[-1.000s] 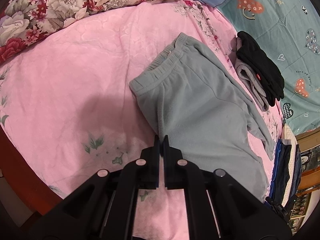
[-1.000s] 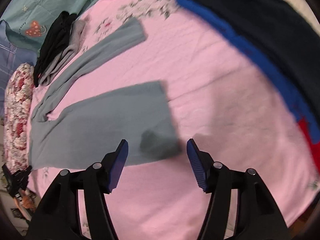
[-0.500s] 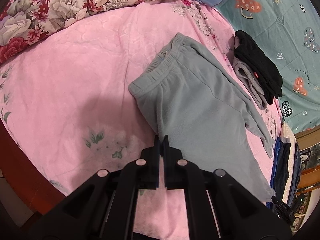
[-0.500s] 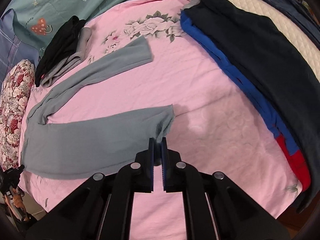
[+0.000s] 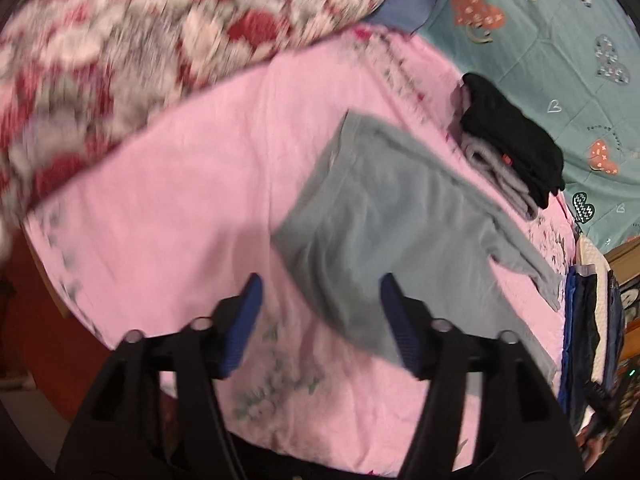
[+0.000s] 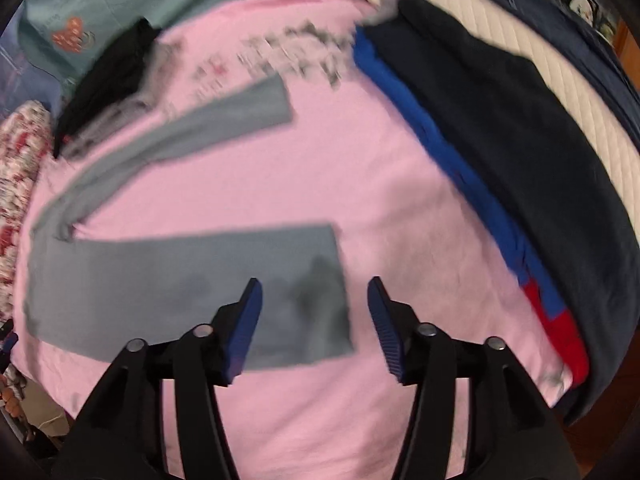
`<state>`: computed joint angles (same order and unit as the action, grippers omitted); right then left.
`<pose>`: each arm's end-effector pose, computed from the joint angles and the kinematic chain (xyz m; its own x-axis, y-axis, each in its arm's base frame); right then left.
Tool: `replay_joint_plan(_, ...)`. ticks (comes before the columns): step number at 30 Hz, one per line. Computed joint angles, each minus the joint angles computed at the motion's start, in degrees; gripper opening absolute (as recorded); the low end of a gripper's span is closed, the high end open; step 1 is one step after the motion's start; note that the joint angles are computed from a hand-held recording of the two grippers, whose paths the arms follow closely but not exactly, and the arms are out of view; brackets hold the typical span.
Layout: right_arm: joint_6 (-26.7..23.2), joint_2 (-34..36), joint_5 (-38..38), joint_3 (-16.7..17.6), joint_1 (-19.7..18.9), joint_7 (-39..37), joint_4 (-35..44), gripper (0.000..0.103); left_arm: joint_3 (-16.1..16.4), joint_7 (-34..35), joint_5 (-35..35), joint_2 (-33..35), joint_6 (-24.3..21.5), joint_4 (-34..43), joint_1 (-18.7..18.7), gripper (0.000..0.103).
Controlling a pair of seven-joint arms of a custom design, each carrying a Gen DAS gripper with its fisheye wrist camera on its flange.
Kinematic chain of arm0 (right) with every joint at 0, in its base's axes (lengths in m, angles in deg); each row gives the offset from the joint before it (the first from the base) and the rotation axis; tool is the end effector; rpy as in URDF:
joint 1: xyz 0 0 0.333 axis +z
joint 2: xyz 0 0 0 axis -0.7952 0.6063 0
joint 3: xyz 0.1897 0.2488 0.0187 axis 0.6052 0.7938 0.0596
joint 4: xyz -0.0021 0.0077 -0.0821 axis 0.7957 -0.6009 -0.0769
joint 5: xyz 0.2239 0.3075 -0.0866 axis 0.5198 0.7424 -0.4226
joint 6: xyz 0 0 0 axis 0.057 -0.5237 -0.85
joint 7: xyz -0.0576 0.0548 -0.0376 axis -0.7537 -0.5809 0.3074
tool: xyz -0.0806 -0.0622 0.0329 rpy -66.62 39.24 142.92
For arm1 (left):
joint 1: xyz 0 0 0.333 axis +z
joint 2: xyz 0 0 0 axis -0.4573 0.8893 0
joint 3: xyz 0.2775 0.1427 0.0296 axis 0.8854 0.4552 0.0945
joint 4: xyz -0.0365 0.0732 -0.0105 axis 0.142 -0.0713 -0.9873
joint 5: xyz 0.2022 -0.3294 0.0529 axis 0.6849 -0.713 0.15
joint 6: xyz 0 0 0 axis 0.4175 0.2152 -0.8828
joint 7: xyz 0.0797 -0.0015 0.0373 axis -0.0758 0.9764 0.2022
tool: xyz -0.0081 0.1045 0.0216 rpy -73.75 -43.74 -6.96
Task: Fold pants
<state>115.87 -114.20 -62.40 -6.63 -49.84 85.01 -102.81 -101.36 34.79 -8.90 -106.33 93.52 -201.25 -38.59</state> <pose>0.4474 0.0030 0.5895 -0.1449 -0.9789 -0.1438 -0.8560 0.1969 -0.4780 0.4115 -0.2567 0.5673 0.4732 -0.8140 0.3369 -0.6687 -0.5808 -0.4641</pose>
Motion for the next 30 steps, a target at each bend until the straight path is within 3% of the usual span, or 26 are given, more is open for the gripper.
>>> replay_joint_plan(2, 2.14, 4.33, 3.89, -1.64, 2.31, -3.37, 3.88, 0.076, 1.44, 3.63, 0.14, 2.67, 1.01, 3.51, 0.30, 0.069)
replay_joint_plan(6, 3.30, 18.15, 8.01, -2.35, 3.02, -7.15, 16.07, 0.077, 6.06, 19.47, -6.74, 15.22, 6.11, 14.46, -0.66, 0.069)
replay_joint_plan(7, 2.14, 22.14, 7.78, -2.16, 2.52, -7.26, 20.11, 0.077, 6.73, 23.97, -9.11, 19.31, 5.85, 18.19, -0.64, 0.069)
replay_joint_plan(9, -0.78, 28.29, 7.05, -1.79, 1.39, -6.61, 26.74, 0.077, 6.98, 26.64, -9.51, 25.77, 2.69, 24.43, -0.33, 0.066)
replay_joint_plan(10, -2.83, 31.27, 7.42, -1.74, 0.75, -6.21, 30.06, 0.077, 7.18, 27.56, -9.56, 28.71, 0.27, 27.45, -0.27, 0.055)
replay_joint_plan(11, -4.90, 33.27, 8.12, -1.68, 0.08, -5.79, 32.31, 0.077, 7.27, 28.88, -10.99, 31.76, -2.38, 30.39, -0.08, 0.036)
replay_joint_plan(13, -8.99, 35.82, 10.10, -1.42, -1.20, -5.01, 34.92, 0.077, 7.05, 31.86, -15.66, 35.18, -5.33, 33.31, 0.77, 0.017)
replay_joint_plan(17, -7.47, 37.34, 14.52, -0.40, -2.89, -9.23, 34.70, 0.077, 8.16, 31.14, -13.70, 36.40, -3.22, 33.51, -0.18, 0.017)
replay_joint_plan(18, -6.70, 37.43, 16.41, -0.08, -3.28, -10.74, 34.22, 0.075, 8.36, 30.64, -13.36, 36.77, -3.12, 33.89, -0.31, 0.017)
replay_joint_plan(20, -4.34, 37.58, 14.95, 0.17, -2.76, -12.12, 33.58, 0.059, 8.64, 29.60, -13.15, 37.23, -2.97, 34.29, -0.39, 0.017)
replay_joint_plan(21, -4.59, 37.59, 12.95, 0.18, -2.28, -12.19, 33.75, 0.024, 8.73, 29.33, -13.02, 37.59, -3.36, 34.90, -0.40, 0.017)
replay_joint_plan(22, -5.97, 37.87, 14.85, 0.42, -2.73, -13.27, 34.28, 0.007, 8.79, 29.04, -12.72, 37.62, -3.78, 35.14, -0.50, 0.017)
replay_joint_plan(30, -3.41, 31.01, 9.27, -0.92, -2.40, -8.70, 29.07, 0.007, 8.34, 30.95, -11.79, 37.65, -7.04, 36.12, -0.90, 0.017)
